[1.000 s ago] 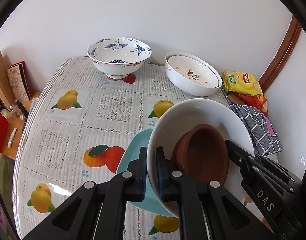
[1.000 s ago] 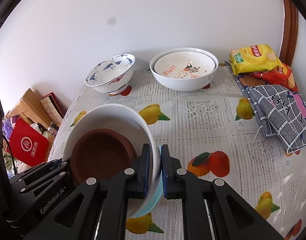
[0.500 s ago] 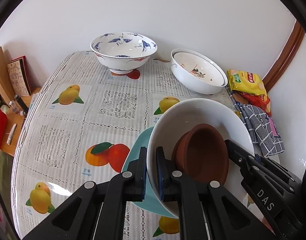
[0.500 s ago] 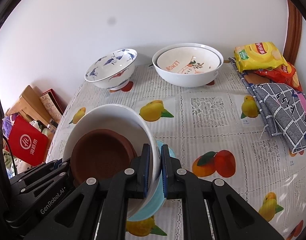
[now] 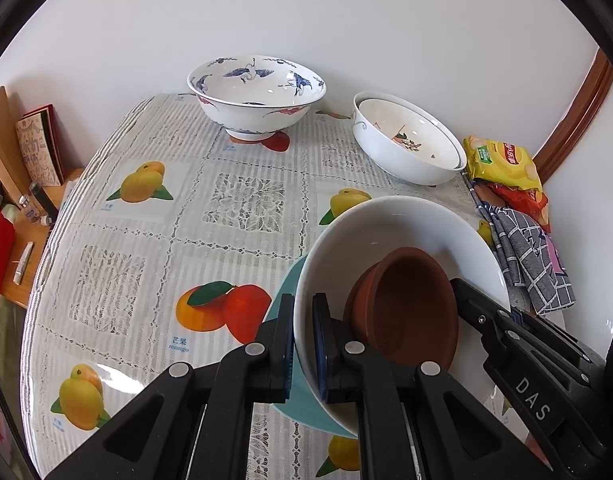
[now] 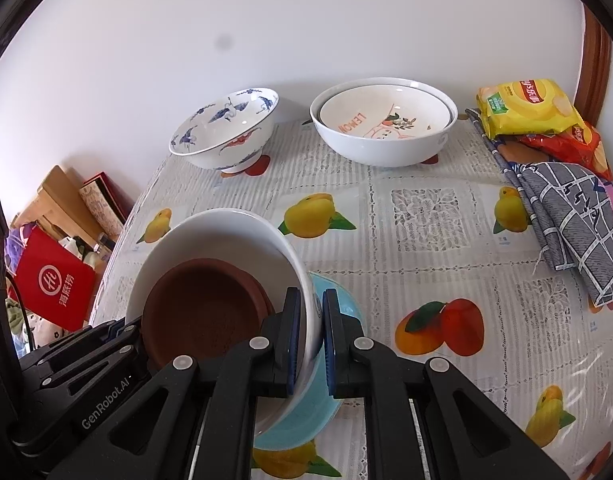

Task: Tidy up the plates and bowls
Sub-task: 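Carry the white bowl over the teal plate stack with the right gripper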

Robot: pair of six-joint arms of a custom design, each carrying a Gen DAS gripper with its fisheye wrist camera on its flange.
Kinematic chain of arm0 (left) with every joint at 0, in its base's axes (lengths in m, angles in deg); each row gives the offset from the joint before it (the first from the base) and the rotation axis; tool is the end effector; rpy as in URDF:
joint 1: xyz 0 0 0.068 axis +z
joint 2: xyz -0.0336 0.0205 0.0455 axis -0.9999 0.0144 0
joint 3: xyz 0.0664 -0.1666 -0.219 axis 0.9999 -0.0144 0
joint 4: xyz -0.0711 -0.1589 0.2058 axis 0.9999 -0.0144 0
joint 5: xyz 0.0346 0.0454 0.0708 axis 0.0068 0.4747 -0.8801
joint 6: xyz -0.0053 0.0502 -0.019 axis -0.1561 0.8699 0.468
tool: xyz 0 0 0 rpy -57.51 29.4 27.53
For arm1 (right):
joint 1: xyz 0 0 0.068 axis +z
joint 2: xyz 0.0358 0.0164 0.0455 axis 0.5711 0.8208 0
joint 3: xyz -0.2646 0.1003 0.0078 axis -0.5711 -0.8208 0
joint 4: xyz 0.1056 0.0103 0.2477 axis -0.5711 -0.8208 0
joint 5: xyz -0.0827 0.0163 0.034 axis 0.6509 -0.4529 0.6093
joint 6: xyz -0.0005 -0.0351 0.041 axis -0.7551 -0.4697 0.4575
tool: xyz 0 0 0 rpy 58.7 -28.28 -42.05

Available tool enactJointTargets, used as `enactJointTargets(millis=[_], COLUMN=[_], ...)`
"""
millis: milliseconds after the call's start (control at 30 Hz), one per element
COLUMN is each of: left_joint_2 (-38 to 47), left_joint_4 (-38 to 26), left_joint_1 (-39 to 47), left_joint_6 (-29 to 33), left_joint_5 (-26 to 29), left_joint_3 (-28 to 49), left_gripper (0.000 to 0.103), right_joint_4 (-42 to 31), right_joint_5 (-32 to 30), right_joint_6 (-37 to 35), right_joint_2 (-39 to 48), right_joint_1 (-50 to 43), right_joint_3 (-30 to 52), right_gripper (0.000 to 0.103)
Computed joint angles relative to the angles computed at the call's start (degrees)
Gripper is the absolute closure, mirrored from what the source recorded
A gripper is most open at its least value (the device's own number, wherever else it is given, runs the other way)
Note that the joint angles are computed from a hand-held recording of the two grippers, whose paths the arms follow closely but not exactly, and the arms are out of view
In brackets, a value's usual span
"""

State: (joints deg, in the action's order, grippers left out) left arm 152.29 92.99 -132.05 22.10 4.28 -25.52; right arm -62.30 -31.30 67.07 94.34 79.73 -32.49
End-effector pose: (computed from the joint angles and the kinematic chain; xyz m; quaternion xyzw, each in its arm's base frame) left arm 0.2169 -0.1968 0.0936 0.1023 0.9511 -0.1323 0.2599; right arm 0.1864 0.1658 0.0796 0.1415 0.9399 0.0598 0.3050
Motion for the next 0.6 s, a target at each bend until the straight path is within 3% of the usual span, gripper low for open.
enactJointTargets(millis=[600], left_joint_2=[2.9], left_joint_4=[0.8], left_joint_1=[1.7], left_joint_6=[1.0], left_joint_5=[1.4], left_joint_3=[1.0], left_gripper=[0.094], right_joint_4=[2.7], right_joint_5=[-1.7], right_joint_6=[-0.7], right_joint_2=[4.1], right_joint_1=[-1.1], right_joint_3=[0.9], right_gripper=[0.092])
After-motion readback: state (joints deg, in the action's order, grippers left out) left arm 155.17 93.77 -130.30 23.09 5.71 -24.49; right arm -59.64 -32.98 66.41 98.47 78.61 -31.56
